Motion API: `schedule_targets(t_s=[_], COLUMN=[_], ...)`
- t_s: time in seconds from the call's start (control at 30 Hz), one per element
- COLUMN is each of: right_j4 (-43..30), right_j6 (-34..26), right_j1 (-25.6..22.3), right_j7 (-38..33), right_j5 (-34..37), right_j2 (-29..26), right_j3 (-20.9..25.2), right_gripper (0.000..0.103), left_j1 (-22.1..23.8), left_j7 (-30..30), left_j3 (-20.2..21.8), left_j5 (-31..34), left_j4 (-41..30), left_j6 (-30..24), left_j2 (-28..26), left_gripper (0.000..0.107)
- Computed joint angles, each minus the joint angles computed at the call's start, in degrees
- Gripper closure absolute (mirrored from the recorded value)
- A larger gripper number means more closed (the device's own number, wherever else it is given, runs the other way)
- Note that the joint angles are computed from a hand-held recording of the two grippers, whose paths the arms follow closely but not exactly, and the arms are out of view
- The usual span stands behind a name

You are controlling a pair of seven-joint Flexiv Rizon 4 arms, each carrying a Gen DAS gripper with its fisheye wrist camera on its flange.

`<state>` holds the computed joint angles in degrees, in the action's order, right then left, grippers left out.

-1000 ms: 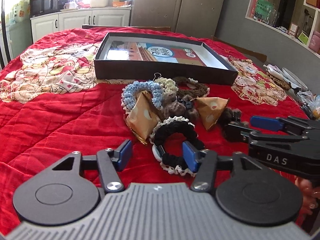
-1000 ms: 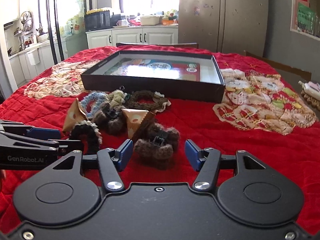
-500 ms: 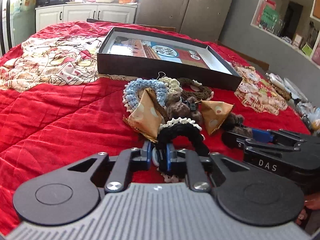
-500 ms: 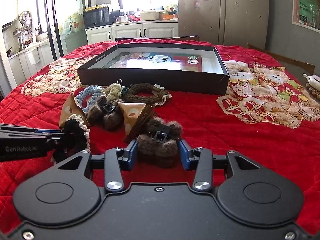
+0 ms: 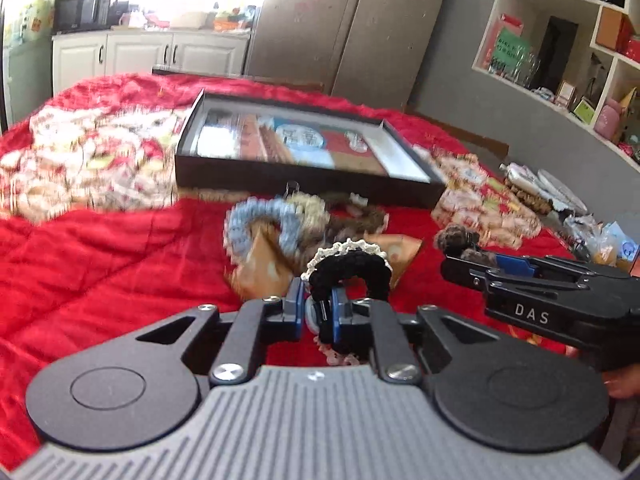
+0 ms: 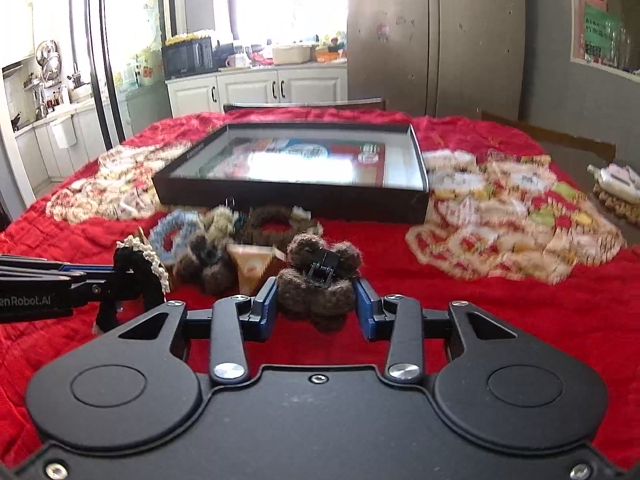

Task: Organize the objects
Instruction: 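Lift the bear with the right gripper while the left gripper carries the black scrunchie into the box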

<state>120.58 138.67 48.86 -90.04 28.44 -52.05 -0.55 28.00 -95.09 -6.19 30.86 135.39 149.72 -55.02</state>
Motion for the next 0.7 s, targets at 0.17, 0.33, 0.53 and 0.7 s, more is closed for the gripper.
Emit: schedule_targets(t_s=[0.17, 0.33, 0.53, 0.7], right_j4=[-2.2, -7.2, -16.1, -24.6], right_j6=[-1.9, -6.4, -14.2, -20.5], right_j1=[0.0, -0.5, 0.9, 1.1], right_j7=[-1.8, -2.4, -2.0, 2.6], right_j5=[-0.6, -1.6, -0.9, -2.9], right_j2=[1.5, 1.9, -0.5, -5.2], right_j3=[-2.0, -4.3, -9.6, -14.6], right_gripper=[0.065, 0.065, 0.065, 0.065], left_j1=[-0.8, -1.3, -4.4, -8.9], left_j7=[-0.7, -3.4, -4.0, -2.5], left_j3=[-0.5, -1.7, -1.5, -0.2], left_j5=[-2.3, -5.2, -11.3, -19.7], left_j4=[-2.0, -6.5, -14.1, -20.6], left_j6=[-0.1, -4.5, -10.1, -14.1], left_j2=[3.1, 5.7, 5.6, 3.2], left_gripper=[0.091, 0.091, 0.091, 0.091])
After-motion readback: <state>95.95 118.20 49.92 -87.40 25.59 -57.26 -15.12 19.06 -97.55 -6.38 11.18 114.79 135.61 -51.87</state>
